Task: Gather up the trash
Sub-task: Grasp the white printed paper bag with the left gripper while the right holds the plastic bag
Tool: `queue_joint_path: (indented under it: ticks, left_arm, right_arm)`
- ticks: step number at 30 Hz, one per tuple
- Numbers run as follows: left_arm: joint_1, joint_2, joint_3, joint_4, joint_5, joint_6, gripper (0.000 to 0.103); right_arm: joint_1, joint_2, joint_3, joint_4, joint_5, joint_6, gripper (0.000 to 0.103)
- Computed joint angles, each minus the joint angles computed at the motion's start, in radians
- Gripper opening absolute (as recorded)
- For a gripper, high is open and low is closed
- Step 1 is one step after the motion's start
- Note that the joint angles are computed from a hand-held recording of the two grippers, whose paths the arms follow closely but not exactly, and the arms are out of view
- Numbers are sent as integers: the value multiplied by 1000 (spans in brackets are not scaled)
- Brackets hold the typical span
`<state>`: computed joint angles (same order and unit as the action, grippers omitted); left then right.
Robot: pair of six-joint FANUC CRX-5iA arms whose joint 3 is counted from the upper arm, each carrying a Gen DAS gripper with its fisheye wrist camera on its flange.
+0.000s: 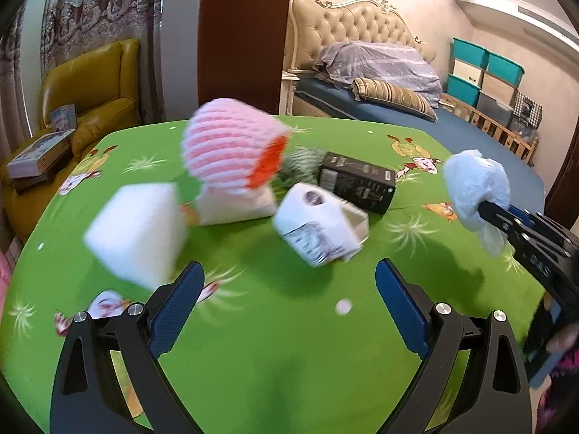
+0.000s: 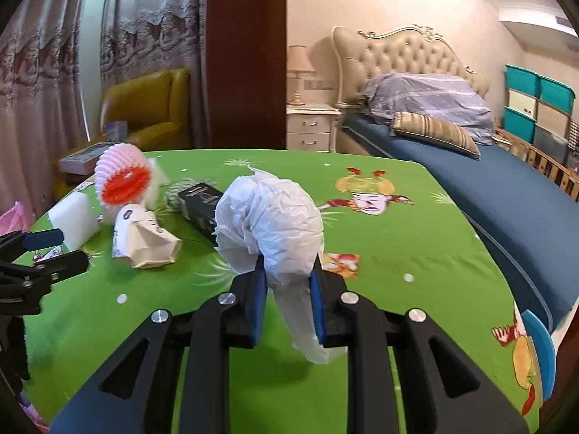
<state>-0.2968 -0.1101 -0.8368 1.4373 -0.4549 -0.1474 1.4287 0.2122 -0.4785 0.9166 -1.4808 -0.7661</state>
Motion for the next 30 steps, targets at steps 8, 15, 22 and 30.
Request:
queue_joint_path:
  ticks: [8,15,22,30]
  left_arm:
    - [-117,95,94,-100,137,237,89]
    - [-156,159,179,-382,245,530,89]
    - [-254,86,75,15,293,137,81]
    - [-287,-49,-50,335,257,-226,81]
  right_arm:
    - [52,-37,-57,1,-30,-109,21]
    - [76,-61,-84,-2,-45,-180,21]
    - [80,-69,-94,0,-38,-200,22]
    - [75,-52,-67,2,13,-164,22]
